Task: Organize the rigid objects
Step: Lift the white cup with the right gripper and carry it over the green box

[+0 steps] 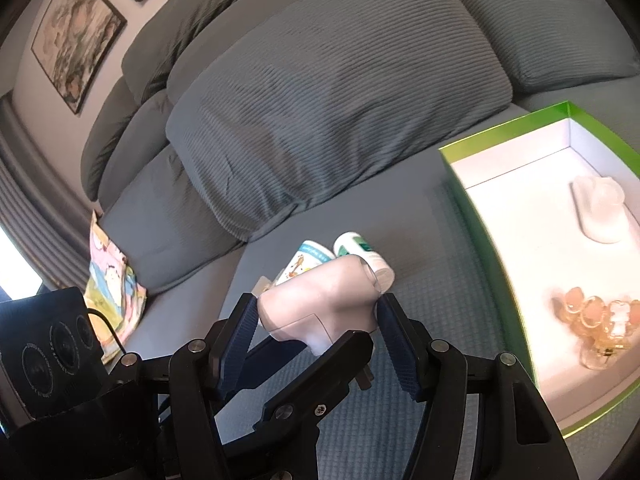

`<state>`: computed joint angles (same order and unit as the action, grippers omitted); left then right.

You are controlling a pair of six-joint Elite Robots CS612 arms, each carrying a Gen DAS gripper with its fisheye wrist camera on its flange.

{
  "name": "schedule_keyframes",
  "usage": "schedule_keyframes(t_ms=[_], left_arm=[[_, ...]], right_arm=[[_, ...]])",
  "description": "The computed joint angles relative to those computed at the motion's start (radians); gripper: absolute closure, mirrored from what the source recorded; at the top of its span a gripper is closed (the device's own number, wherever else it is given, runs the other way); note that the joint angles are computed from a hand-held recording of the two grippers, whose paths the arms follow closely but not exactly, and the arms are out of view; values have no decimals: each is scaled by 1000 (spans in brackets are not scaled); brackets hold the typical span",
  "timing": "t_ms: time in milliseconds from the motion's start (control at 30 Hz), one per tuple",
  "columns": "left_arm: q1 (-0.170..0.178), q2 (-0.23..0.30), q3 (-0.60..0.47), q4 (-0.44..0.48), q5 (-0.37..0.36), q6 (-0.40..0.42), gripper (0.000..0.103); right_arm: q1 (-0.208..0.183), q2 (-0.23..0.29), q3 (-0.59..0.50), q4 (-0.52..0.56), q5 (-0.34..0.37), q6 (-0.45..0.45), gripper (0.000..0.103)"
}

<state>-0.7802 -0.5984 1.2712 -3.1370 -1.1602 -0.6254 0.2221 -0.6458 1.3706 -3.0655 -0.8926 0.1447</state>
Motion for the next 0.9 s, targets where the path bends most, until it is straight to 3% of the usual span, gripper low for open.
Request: schedule_keyframes(t_ms=[900], left_arm=[[-18, 79, -147, -37, -63, 124, 72]], right_arm=[[-54, -22, 57, -111, -66, 72, 39]])
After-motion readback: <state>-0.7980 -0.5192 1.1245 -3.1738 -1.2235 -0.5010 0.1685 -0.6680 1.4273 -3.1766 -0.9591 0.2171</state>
